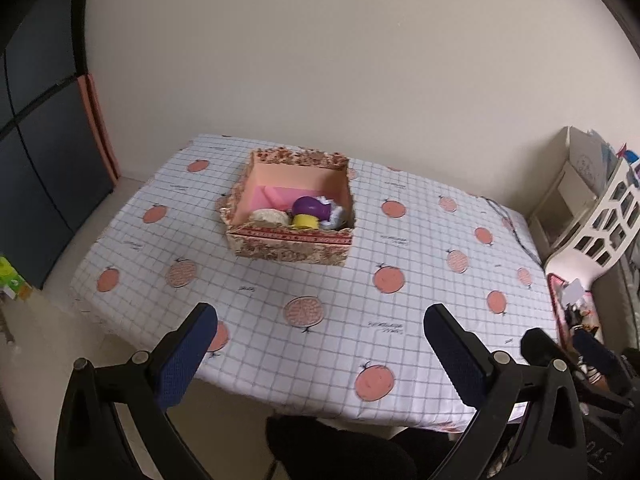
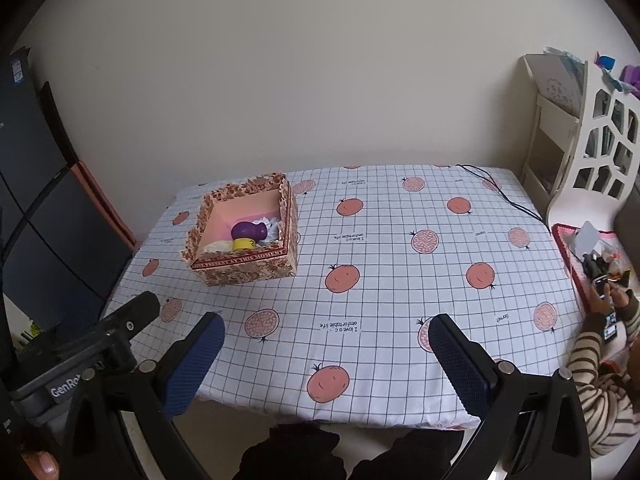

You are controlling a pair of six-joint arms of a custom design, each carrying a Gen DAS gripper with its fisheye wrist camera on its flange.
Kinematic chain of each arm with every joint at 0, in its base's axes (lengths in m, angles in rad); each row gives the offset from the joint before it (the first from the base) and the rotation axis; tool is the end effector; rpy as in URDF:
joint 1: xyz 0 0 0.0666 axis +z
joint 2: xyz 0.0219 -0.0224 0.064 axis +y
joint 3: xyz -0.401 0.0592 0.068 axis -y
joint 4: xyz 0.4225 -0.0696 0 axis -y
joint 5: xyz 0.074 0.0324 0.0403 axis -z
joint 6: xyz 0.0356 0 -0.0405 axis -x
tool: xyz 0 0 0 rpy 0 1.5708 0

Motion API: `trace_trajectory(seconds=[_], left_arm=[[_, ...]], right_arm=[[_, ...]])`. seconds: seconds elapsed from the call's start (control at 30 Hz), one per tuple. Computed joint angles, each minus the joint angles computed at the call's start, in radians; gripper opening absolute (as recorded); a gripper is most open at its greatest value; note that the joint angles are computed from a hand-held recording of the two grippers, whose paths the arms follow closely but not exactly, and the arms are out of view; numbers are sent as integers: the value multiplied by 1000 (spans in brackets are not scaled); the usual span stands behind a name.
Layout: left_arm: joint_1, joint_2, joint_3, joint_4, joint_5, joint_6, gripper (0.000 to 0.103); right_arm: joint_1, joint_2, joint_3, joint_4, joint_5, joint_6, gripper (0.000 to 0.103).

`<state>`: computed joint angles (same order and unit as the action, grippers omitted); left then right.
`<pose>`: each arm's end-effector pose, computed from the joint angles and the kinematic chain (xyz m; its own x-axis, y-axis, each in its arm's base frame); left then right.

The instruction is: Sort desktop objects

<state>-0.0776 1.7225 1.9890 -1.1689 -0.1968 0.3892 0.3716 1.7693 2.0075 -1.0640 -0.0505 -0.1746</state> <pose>0.6233 -0.0419 0.5424 -0.7069 -0.3183 -0.6316 -0.3383 0.9364 -0.0932 0.6073 0.2382 0.5293 -0.7430 -0.1034 -0.6612 -0.2696 0.9505 0.1543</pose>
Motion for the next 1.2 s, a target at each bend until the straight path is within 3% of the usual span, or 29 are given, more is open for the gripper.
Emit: trace_trajectory(seconds=[0.43,1.2], left_arm=[[-28,-99,-73,21,-58,-3,103],[-48,-237,-201,118,-83,-15,103]], right_arm=[[15,-106,-92,34,38,-1,103],[51,-228,-199,83,91,3,103]])
